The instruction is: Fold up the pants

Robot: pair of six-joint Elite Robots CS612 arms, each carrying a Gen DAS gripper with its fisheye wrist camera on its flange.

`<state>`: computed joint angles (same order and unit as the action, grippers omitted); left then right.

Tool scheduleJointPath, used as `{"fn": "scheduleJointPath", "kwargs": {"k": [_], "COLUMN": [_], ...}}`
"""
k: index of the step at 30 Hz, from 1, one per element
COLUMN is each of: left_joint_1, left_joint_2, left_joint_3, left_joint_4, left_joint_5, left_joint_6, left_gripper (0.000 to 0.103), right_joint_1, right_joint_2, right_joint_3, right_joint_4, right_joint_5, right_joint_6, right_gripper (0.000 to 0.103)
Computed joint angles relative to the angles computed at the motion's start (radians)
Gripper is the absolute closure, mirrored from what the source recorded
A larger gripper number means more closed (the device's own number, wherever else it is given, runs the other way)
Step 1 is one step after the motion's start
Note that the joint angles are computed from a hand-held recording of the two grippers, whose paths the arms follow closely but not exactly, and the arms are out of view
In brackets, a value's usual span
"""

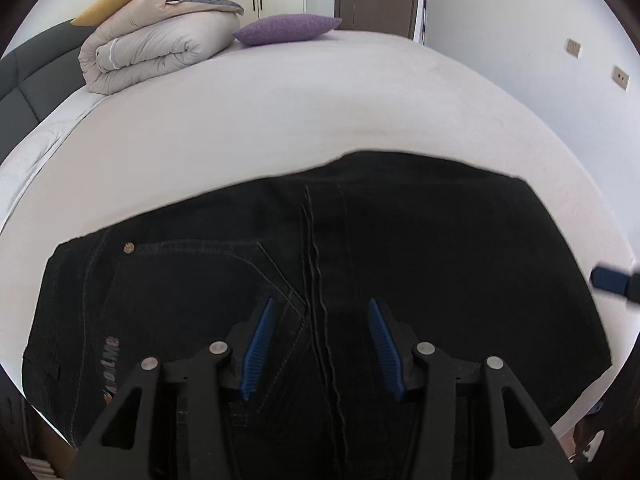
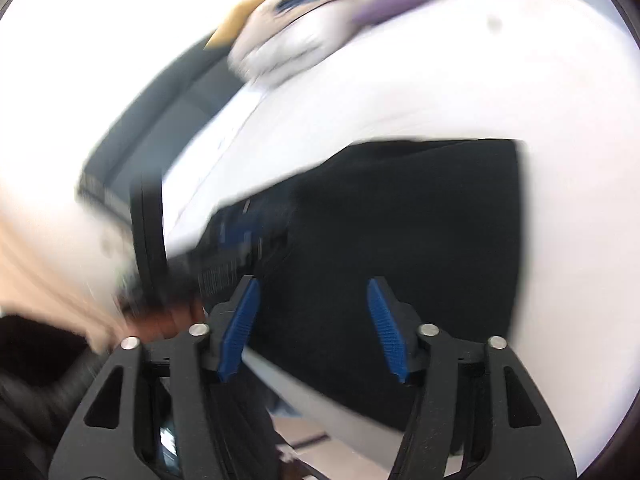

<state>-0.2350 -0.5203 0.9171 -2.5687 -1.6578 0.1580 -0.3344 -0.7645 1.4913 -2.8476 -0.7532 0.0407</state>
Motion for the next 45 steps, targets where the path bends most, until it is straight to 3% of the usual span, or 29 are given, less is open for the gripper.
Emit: {"fn": "scheduleJointPath", "kwargs": {"k": [1, 3, 8, 12, 14, 16, 19, 23, 28, 33, 35, 36, 40, 43, 45], "left_joint_1": [-0.003, -0.009, -0.03, -0.033, -0.037, -0.036, -0.037, -0.035, -0.035, -0.032, -0.029, -0.025, 0.001, 0.039, 0.069], "left_joint_2": [0.002, -0.001, 0.003, 0.003, 0.004, -0.002, 0.001, 0.002, -0.002, -0.006, -0.005, -0.004, -0.01, -0.049, -0.073], "left_joint_3": [0.005, 0.034, 0.024, 0.024, 0.024, 0.036, 0.03, 0.029, 0.037, 0.049, 0.046, 0.042, 0.044, 0.122, 0.18], "left_joint_4": [0.009, -0.044, -0.012, -0.018, -0.017, -0.027, -0.025, -0.029, -0.037, -0.053, -0.051, -0.048, -0.05, -0.18, -0.302], "left_joint_5": [0.017, 0.043, 0.105, 0.102, 0.106, 0.108, 0.107, 0.102, 0.099, 0.09, 0.079, 0.068, -0.026, -0.129, -0.176], "left_joint_6": [0.012, 0.033, 0.047, 0.041, 0.037, 0.037, 0.032, 0.028, 0.022, 0.016, 0.006, -0.003, -0.082, -0.219, -0.343], "left_gripper": [0.051, 0.05, 0.05, 0.049, 0.049, 0.049, 0.049, 0.049, 0.049, 0.049, 0.049, 0.05, 0.05, 0.049, 0.032], "right_joint_1": [-0.017, -0.034, -0.064, -0.04, -0.02, -0.016, -0.024, -0.024, -0.006, 0.001, 0.008, 0.011, 0.004, 0.01, 0.01], "right_joint_2": [0.011, 0.032, 0.142, 0.249, 0.296, 0.318, 0.3, 0.215, 0.136, 0.108, 0.108, 0.106, 0.121, 0.118, 0.119], "right_joint_3": [-0.02, -0.06, -0.274, -0.443, -0.515, -0.519, -0.468, -0.306, -0.178, -0.115, -0.122, -0.125, -0.108, -0.098, -0.097], "right_joint_4": [0.033, 0.083, 0.309, 0.379, 0.462, 0.428, 0.41, 0.385, 0.424, 0.392, 0.392, 0.393, 0.313, 0.279, 0.27], "right_joint_5": [0.029, 0.059, 0.16, 0.159, 0.113, 0.12, 0.148, 0.177, 0.182, 0.166, 0.126, 0.097, 0.142, 0.119, 0.124], "right_joint_6": [0.015, 0.031, 0.035, 0.11, 0.112, 0.159, 0.157, 0.1, 0.036, 0.042, 0.049, 0.047, 0.082, 0.092, 0.102], "right_gripper": [0.072, 0.073, 0.075, 0.076, 0.081, 0.085, 0.085, 0.085, 0.085, 0.086, 0.103, 0.103, 0.103, 0.103, 0.103]}}
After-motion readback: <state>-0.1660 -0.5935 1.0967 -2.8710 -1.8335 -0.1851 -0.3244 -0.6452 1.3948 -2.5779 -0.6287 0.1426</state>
